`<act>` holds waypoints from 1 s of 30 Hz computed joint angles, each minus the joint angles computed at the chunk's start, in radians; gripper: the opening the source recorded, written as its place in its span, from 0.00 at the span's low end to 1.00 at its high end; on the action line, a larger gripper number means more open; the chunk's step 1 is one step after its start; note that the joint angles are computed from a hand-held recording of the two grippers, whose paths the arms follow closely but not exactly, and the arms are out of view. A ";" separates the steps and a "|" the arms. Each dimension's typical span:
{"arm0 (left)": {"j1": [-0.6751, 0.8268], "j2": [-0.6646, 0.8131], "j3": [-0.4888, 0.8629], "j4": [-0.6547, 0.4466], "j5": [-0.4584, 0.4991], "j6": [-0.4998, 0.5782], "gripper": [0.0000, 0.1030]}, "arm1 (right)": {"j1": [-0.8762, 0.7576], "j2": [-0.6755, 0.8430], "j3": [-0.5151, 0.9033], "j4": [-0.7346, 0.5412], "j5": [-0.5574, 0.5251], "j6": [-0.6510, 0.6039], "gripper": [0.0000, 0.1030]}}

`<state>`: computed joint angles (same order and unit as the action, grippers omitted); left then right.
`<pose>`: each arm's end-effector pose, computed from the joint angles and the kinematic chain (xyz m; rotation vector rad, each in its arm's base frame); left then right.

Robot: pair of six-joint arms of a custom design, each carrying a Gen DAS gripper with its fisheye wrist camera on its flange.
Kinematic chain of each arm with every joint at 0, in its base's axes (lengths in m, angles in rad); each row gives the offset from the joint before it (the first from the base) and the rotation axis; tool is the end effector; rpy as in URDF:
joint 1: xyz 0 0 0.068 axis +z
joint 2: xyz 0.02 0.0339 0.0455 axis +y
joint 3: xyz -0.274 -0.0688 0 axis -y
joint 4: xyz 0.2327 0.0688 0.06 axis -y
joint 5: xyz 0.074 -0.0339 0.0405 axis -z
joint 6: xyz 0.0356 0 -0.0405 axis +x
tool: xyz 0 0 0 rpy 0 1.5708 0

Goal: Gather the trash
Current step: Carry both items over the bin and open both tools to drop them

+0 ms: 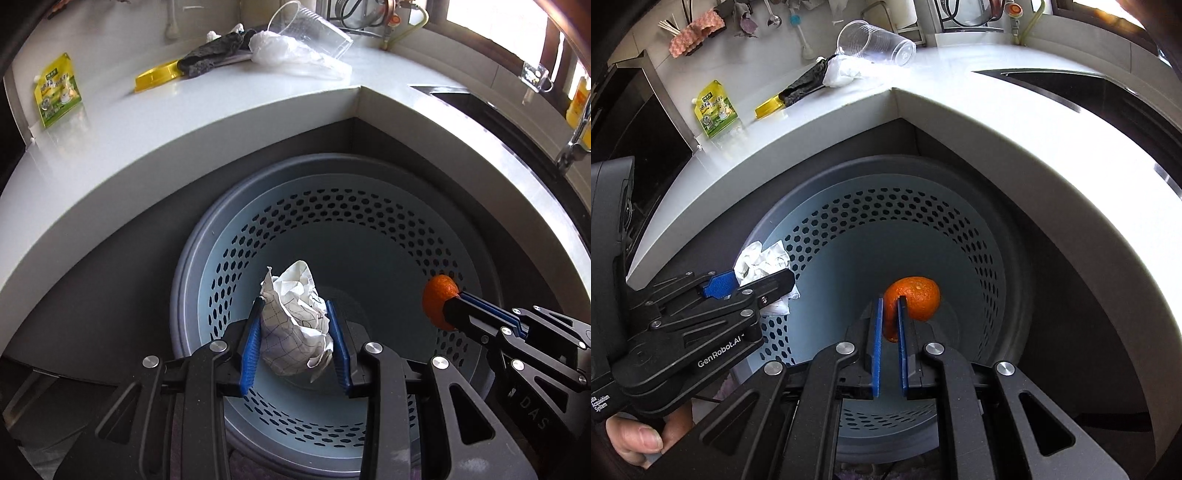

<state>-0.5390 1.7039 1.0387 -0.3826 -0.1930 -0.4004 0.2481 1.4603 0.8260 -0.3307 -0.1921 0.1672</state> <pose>0.2875 -0.1640 0.1943 0.1124 2.5875 -0.0901 0.2647 0.0741 0.2067 -0.1804 2.5530 0.4060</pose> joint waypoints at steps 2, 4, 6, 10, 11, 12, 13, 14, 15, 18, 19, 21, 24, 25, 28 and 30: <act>0.001 0.005 -0.006 0.003 0.008 -0.005 0.35 | -0.001 0.008 -0.001 0.001 -0.001 -0.001 0.07; 0.004 0.012 -0.006 0.001 0.018 -0.008 0.35 | -0.003 0.015 -0.001 0.003 -0.002 -0.005 0.07; 0.010 0.022 -0.002 0.000 0.027 -0.008 0.35 | -0.003 0.026 0.003 0.006 -0.003 -0.004 0.07; 0.013 0.038 0.009 -0.008 0.032 -0.010 0.36 | -0.004 0.047 0.006 0.013 -0.008 0.000 0.07; 0.013 0.038 0.009 -0.008 0.032 -0.010 0.38 | -0.003 0.052 0.008 0.014 -0.007 0.001 0.07; 0.014 0.037 0.009 -0.009 0.034 -0.011 0.39 | 0.000 0.061 0.014 0.015 -0.005 0.002 0.07; 0.014 0.037 0.009 -0.008 0.034 -0.014 0.42 | 0.001 0.064 0.016 0.014 -0.003 0.002 0.08; 0.014 0.034 0.009 -0.009 0.032 -0.016 0.43 | 0.003 0.067 0.018 0.014 -0.001 0.001 0.08; 0.013 0.037 0.009 -0.006 0.028 -0.017 0.44 | 0.006 0.071 0.021 0.014 0.001 0.002 0.08; 0.013 0.039 0.013 -0.011 0.025 -0.021 0.47 | 0.008 0.067 0.018 0.024 0.014 0.009 0.15; 0.012 0.042 0.016 -0.012 0.024 -0.022 0.49 | 0.011 0.061 0.013 0.031 0.022 0.011 0.22; 0.013 0.039 0.014 -0.013 0.024 -0.024 0.52 | 0.009 0.052 0.001 0.048 0.028 0.015 0.28; 0.015 0.034 0.011 -0.011 0.019 -0.023 0.55 | 0.004 0.053 0.003 0.049 0.024 0.016 0.29; 0.013 0.038 0.015 -0.011 0.018 -0.024 0.55 | 0.003 0.053 0.006 0.046 0.024 0.017 0.29; 0.013 0.029 0.007 -0.010 0.016 -0.022 0.55 | 0.001 0.057 0.009 0.045 0.020 0.018 0.29; 0.011 0.024 0.001 -0.008 0.013 -0.022 0.56 | 0.002 0.057 0.009 0.046 0.021 0.017 0.29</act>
<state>-0.5276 1.7279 1.0393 -0.3911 -0.1797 -0.4229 0.2499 1.5171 0.8355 -0.2849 -0.1713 0.1846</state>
